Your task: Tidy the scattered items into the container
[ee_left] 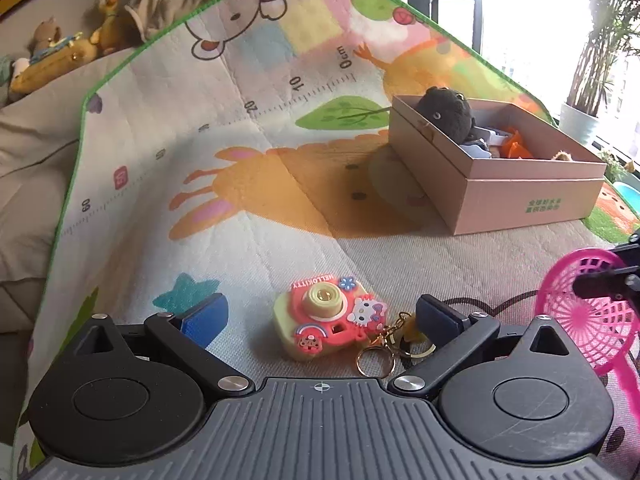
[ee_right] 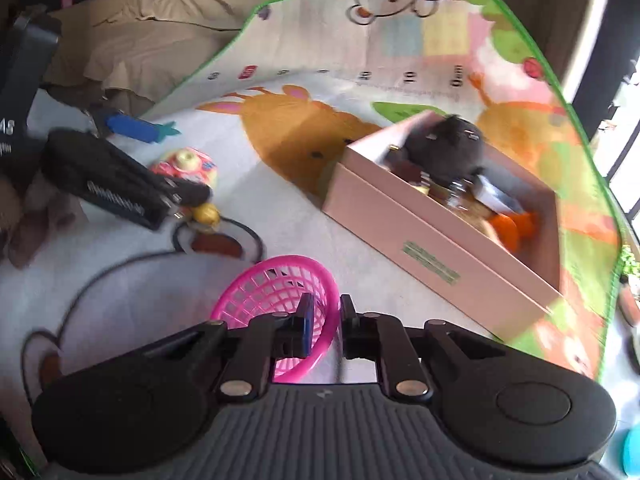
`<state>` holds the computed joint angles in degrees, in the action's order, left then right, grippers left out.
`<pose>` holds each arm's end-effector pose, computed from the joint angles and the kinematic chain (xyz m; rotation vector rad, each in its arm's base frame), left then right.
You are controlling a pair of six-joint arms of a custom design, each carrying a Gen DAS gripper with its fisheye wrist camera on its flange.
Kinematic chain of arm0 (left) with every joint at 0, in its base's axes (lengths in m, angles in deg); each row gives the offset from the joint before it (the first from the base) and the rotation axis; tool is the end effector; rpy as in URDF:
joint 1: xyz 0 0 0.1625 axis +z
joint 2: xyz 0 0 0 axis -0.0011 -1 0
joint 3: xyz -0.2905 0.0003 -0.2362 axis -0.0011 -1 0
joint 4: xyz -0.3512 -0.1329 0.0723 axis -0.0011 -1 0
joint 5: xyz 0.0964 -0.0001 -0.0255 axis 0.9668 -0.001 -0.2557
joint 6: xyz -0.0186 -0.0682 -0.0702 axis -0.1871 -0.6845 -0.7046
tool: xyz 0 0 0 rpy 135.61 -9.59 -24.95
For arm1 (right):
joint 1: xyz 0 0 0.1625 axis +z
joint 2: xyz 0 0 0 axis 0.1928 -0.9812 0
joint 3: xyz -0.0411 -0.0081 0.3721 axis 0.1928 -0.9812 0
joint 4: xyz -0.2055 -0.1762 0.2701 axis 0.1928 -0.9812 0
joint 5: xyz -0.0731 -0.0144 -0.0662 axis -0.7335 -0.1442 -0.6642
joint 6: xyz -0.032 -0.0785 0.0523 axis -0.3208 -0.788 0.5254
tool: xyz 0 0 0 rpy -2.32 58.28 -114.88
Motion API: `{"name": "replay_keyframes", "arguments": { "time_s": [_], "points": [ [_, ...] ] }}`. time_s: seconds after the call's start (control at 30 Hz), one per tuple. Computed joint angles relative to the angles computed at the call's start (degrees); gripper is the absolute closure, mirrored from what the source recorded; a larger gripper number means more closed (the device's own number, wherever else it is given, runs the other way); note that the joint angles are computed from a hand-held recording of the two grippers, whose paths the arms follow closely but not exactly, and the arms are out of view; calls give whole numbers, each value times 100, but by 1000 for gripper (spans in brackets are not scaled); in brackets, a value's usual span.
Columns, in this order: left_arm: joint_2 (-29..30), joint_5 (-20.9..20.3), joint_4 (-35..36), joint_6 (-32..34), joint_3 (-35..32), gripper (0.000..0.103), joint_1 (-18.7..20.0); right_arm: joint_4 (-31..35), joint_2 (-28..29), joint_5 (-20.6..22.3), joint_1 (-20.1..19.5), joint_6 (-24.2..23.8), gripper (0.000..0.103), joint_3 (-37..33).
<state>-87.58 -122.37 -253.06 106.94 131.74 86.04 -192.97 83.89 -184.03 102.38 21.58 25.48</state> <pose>0.1094 -0.6986 0.2493 1.0550 2.2696 -0.7897 0.3195 -0.5902 -0.1329 0.6459 -2.0696 0.7517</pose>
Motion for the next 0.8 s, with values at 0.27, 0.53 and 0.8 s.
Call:
{"name": "replay_keyframes", "arguments": {
  "time_s": [0.27,0.53,0.8],
  "points": [
    [-261,154,-20,-221,397,1,-68,-1761,82,390,21,-626,0,491],
    [-220,262,-183,-559,465,1,-165,-871,93,421,-156,387,21,441],
    [328,681,-372,-566,23,1,-236,-1618,-78,275,-91,326,21,1088]
  ]
}}
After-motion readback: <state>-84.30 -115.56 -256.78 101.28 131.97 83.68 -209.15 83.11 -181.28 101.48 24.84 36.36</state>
